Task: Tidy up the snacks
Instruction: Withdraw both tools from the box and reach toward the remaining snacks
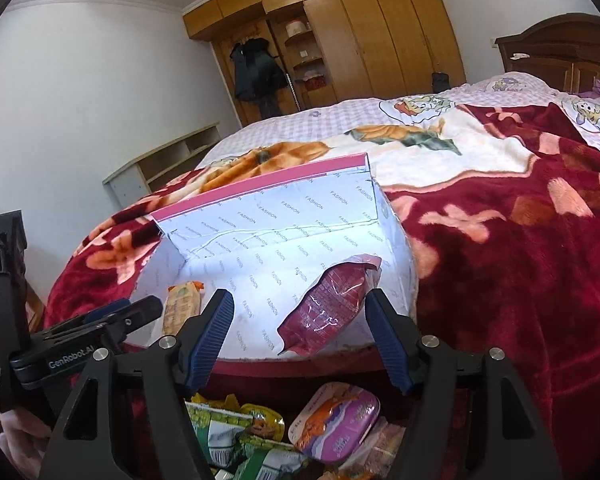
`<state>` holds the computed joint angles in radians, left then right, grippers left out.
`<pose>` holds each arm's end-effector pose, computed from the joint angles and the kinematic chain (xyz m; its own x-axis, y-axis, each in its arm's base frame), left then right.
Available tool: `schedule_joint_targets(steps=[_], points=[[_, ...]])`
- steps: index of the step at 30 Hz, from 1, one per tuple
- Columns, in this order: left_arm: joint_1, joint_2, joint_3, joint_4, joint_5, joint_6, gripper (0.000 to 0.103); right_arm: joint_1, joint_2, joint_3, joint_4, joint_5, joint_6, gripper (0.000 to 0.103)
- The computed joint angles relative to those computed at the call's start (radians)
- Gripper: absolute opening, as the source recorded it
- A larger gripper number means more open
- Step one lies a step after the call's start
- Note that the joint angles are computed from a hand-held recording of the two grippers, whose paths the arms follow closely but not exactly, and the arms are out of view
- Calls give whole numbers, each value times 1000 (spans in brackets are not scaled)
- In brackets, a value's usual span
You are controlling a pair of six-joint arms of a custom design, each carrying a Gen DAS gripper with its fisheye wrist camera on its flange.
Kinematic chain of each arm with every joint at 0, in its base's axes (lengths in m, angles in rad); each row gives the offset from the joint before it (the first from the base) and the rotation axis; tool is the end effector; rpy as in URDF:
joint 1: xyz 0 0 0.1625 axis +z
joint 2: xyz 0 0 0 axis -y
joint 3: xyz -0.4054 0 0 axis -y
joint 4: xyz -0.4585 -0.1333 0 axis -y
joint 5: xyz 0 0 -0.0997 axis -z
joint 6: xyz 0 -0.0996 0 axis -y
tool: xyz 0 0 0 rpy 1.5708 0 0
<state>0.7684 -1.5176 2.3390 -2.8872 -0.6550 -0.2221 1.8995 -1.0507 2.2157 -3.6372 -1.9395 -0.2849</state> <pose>-0.1763 -0.4657 0.2256 -0.8166 0.0371 -0.5761 0.4643 0.6353 -0.6171 0.2591 -0.4581 0.1136 -0.8785 -0.1973 0.4350 -0.4660 0.5542 -0.6897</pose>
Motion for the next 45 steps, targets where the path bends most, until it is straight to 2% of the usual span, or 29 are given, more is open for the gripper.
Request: schedule_joint_targets(steps=[10, 20, 28, 37, 45], points=[[-58, -109, 78, 98, 44, -106, 73, 3, -52, 65, -53, 35, -7, 70], [-83, -170, 148, 212, 63, -229, 73, 1, -88, 145, -99, 27, 7, 70], [-66, -139, 158, 239, 38, -255, 73, 4, -116, 201, -98, -8, 32, 70], [-45, -76, 155, 266, 59, -287, 73, -8, -120, 241, -73, 4, 63, 70], [-50, -25, 160, 219, 108, -272, 73, -26, -111, 256, -25, 28, 92, 70]])
